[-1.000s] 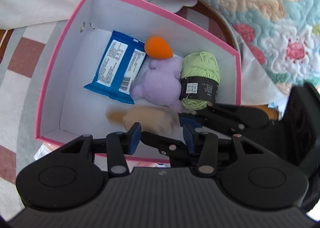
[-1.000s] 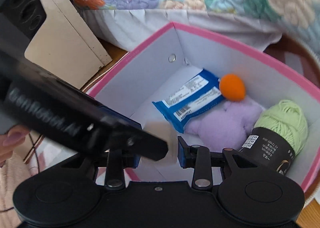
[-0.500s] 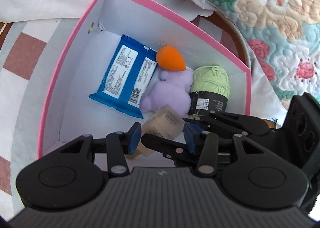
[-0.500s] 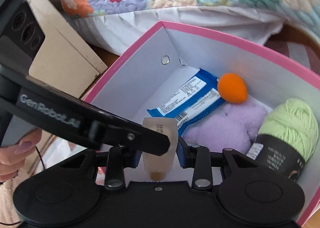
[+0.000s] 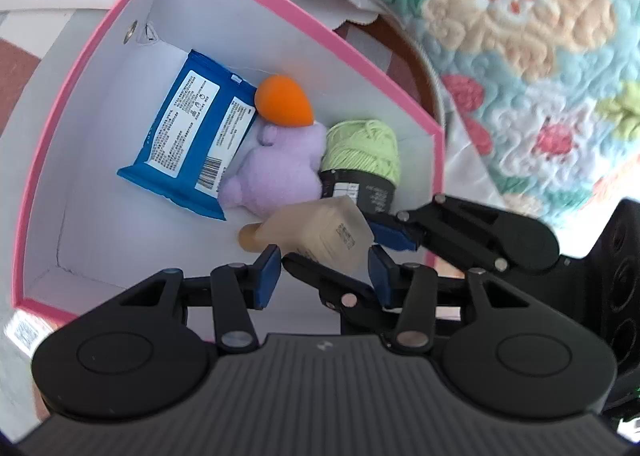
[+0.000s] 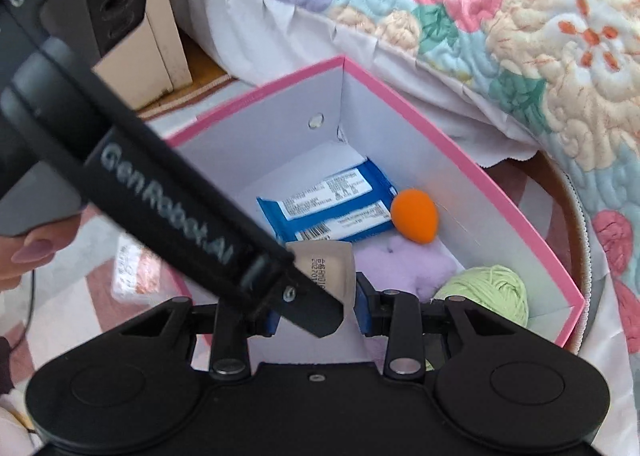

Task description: Organize objects

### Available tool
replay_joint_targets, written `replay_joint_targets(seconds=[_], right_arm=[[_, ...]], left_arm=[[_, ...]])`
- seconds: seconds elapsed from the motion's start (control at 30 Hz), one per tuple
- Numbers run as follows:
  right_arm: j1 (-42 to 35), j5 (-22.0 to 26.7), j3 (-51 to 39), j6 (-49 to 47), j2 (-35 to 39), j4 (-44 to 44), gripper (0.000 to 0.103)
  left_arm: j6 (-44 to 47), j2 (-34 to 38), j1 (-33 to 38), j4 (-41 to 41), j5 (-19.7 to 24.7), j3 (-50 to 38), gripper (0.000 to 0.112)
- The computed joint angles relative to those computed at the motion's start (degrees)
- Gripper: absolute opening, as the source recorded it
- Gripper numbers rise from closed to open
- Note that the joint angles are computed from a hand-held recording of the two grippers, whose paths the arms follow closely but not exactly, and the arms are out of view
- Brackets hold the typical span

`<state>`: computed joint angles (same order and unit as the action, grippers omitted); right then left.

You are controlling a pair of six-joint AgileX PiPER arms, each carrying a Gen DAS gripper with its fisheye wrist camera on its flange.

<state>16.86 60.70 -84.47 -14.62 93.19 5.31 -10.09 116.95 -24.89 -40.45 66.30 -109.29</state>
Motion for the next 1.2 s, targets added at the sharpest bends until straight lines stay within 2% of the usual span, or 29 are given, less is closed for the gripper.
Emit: replay_joint_targets(seconds=[0.1, 0.13, 0.27, 0.4, 0.47, 0.57, 0.77, 0.87, 0.9, 0.97, 1.07, 1.2], right_arm=[[1.8, -0.5, -0.1, 2.1, 1.8, -2.3, 0.04], [2.5, -2.0, 0.7, 2.4, 1.6, -2.7, 0.04], [2.7, -4.0, -0.2, 1.5, 3.1, 0.8, 0.04], [4.5, -6.3, -1.0, 3.0, 5.0, 0.1, 0.04], [4.9, -8.2, -0.7, 5.7, 6.0, 0.0, 0.04], [5.2, -9.9, -0.1, 6.7, 7.7, 0.8, 0.04], [4.2, -8.4, -2.6, 5.7, 11.0, 2.7, 0.04], [1.7, -3.4, -6.5, 1.7, 13.6, 8.9, 0.041], [1.2, -3.1, -6.8, 1.8, 13.7, 10.0, 0.042], [0.5, -3.6, -6.2, 2.2, 12.8, 11.7, 0.042], [-1.3, -6.9, -1.9, 1.6, 8.4, 16.7, 0.043], [0.0, -10.7, 4.3, 7.1, 0.9, 13.8, 0.044]], left_arm=[[0.1, 0.2, -0.1, 2.1, 0.2, 0.4, 0.045], [0.3, -0.5, 0.2, 2.0, -0.6, 1.6, 0.045], [1.0, -2.2, 1.9, 2.9, -1.5, 4.3, 0.045], [-0.7, -1.5, 3.3, 5.9, 0.5, 2.3, 0.045], [-1.4, -1.1, 4.2, 6.6, 1.1, 1.3, 0.039], [-1.1, -1.4, 4.2, 7.9, 1.3, 0.1, 0.039], [-1.8, -2.1, 1.0, 17.3, 1.2, -1.6, 0.039], [-1.8, -2.8, 1.0, 18.0, 0.4, -0.2, 0.039], [-2.1, -3.1, 0.9, 18.4, 0.2, 0.1, 0.039], [-2.8, -3.7, 0.5, 19.6, 0.2, 0.5, 0.039], [-3.8, -4.7, -0.6, 22.7, 1.0, 0.5, 0.041], [-5.2, -6.7, -2.1, 26.6, 2.4, 0.7, 0.042]])
